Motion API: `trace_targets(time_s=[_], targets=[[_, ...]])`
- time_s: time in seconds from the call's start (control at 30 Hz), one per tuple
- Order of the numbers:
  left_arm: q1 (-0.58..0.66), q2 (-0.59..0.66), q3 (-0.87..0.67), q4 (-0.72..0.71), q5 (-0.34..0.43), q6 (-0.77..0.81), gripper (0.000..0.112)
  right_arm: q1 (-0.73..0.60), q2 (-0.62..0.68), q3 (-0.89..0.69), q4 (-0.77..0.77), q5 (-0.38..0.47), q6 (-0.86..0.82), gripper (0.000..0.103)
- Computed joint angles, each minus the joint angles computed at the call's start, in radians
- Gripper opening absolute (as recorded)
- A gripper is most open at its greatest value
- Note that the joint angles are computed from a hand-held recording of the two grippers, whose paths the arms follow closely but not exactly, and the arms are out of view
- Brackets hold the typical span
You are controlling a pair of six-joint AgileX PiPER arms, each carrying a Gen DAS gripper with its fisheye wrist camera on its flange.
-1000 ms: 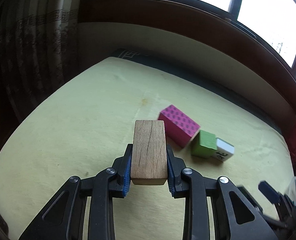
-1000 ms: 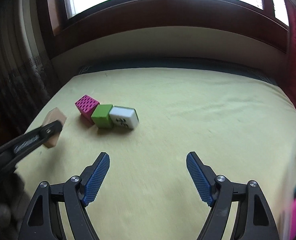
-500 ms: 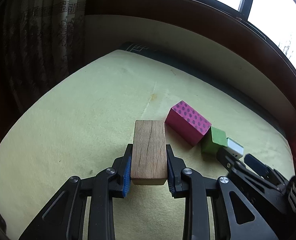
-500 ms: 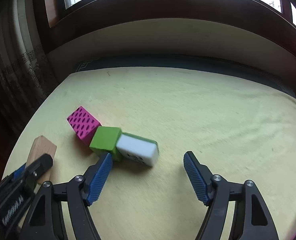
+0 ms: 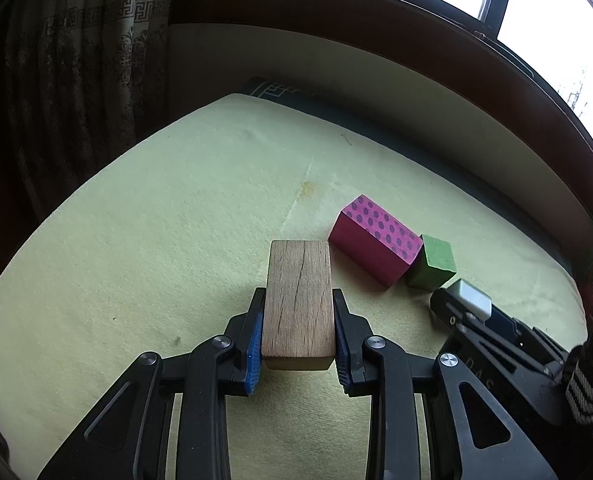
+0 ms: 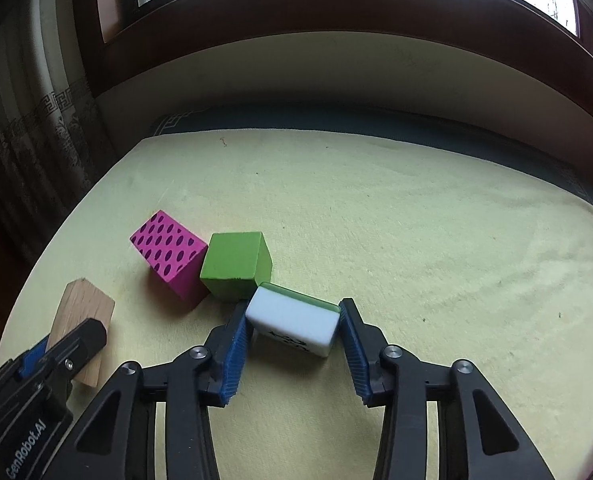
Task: Organize rigid objects
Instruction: 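Grasp the white numbered block with the right gripper while the left holds the wood block, then lift the white block and carry it toward the bowl while the left holds the wood block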
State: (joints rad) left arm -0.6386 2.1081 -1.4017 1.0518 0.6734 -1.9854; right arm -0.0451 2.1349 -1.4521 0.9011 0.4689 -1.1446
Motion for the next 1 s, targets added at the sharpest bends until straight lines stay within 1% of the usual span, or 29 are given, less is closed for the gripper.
trace_targets(time_s=[0.13, 0.47, 0.63, 0.77, 1.0], targets=[[-0.002, 0.003, -0.001, 0.008, -0.003, 0.0, 0.03, -0.004, -0.021, 0.035, 0.017, -0.011, -0.028, 0.046], [-0.02, 0.008, -0.006, 0.038, -0.007, -0.002, 0.03, -0.034, -0.105, 0.168, 0.112, -0.079, -0.146, 0.046], [-0.036, 0.017, -0.023, 0.041, -0.003, 0.018, 0.03, -0.072, -0.143, 0.221, 0.162, -0.073, -0.199, 0.046], [-0.045, 0.025, -0.041, 0.034, 0.003, 0.037, 0.03, -0.089, -0.163, 0.246, 0.183, -0.07, -0.215, 0.046], [-0.055, 0.028, -0.048, 0.036, -0.001, 0.052, 0.03, -0.067, -0.193, 0.293, 0.225, -0.119, -0.237, 0.046]])
